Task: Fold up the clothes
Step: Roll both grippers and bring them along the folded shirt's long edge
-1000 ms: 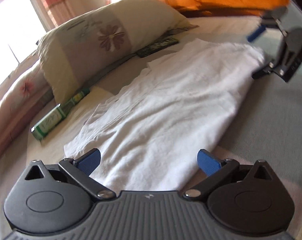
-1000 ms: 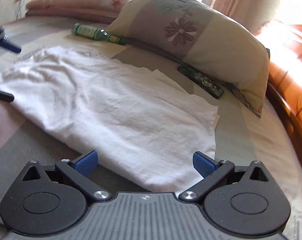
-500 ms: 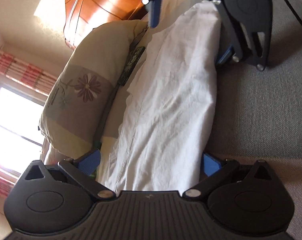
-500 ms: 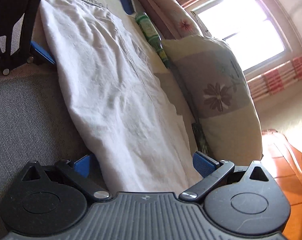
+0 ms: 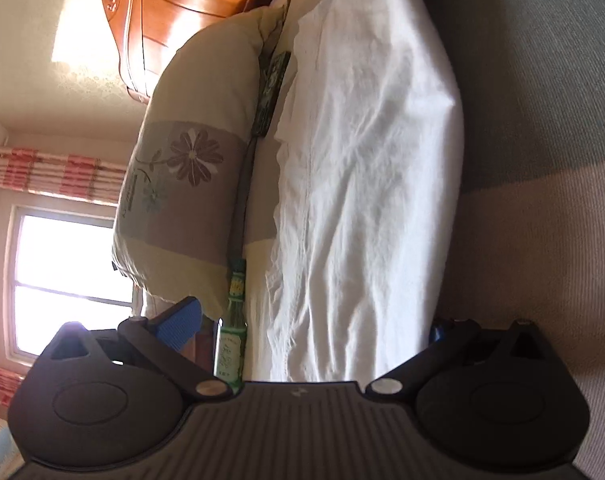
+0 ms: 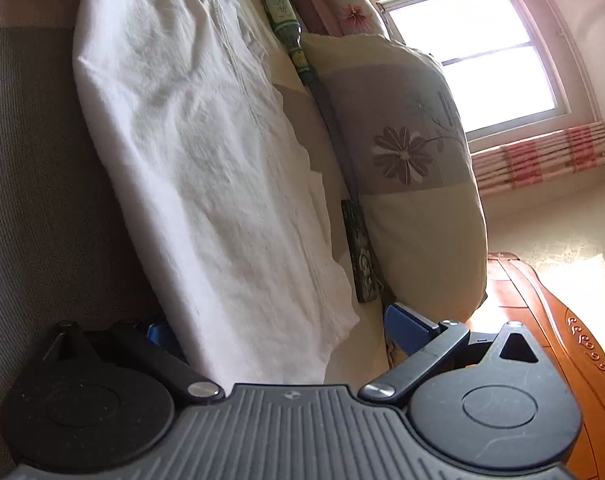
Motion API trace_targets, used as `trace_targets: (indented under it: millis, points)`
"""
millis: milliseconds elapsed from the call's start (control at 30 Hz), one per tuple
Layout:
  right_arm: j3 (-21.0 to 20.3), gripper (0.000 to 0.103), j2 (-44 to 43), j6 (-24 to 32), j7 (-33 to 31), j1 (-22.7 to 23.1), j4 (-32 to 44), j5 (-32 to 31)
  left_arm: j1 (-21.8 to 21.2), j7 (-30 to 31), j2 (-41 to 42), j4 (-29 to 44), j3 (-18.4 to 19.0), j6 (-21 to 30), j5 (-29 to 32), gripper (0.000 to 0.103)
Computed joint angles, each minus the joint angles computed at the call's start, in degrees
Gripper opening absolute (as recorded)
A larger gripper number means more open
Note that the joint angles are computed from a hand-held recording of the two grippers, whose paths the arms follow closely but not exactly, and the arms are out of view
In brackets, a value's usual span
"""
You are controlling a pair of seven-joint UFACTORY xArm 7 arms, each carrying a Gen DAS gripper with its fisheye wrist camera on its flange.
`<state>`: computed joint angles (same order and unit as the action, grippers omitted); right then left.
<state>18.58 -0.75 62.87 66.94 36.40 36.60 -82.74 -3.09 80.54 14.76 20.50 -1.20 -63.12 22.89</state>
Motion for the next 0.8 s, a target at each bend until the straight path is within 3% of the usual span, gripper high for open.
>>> trace_targets:
  millis: [100,300,500,600,633,700,733,767,800]
  points:
    - [-0.16,0.103,1.49,-2.62,2.32,0.01,1.9,-2.24,-0.5,-4.17,-1.85,-0.38,-1.08,3.61,0.85,0.102]
    - [-0.96,0.103,-1.1,-0.76,0.29,-0.77,-1.29,-0.3,-0.25,-1.68,-0.08,2.3,0.25,3.53,-1.62,0.102]
    - [-0.4,0.103,-0.69,2.17,-0.76,-1.66,-2.07,0.3,-1.83,6.4,4.75,3.5,0.77,-3.76,-6.73,0.102]
    - [0.11,0.101,1.64,4.21,-3.9,-0.51,-1.04,-2.24,-2.63,7.78,5.27,3.8,0.49,-4.29,-7.84,0.101]
    - [-0.25,0.098,1.61,3.53,-4.72,-0.54,-0.86,-2.21,-2.5,6.2,4.13,3.71,0.3,-1.75,-8.2,0.097]
    - [-0.74,0.096,1.5,2.34,-5.76,-0.66,-0.67,-2.17,-1.51,1.48,0.66,3.11,-0.02,5.71,-7.77,0.08]
    - [-0.82,0.095,1.3,2.01,-5.23,-0.65,-0.9,-2.24,-2.82,-2.16,-1.1,2.77,2.21,9.7,-6.32,0.062]
    - [-0.87,0.092,1.09,1.67,-4.67,-0.67,-1.16,-2.34,-1.73,-4.36,-1.65,2.49,2.05,11.3,-4.83,0.049]
    - [-0.9,0.091,0.9,1.34,-4.12,-0.7,-1.38,-2.42,0.76,-4.42,-1.09,2.15,0.25,10.49,-3.89,0.043]
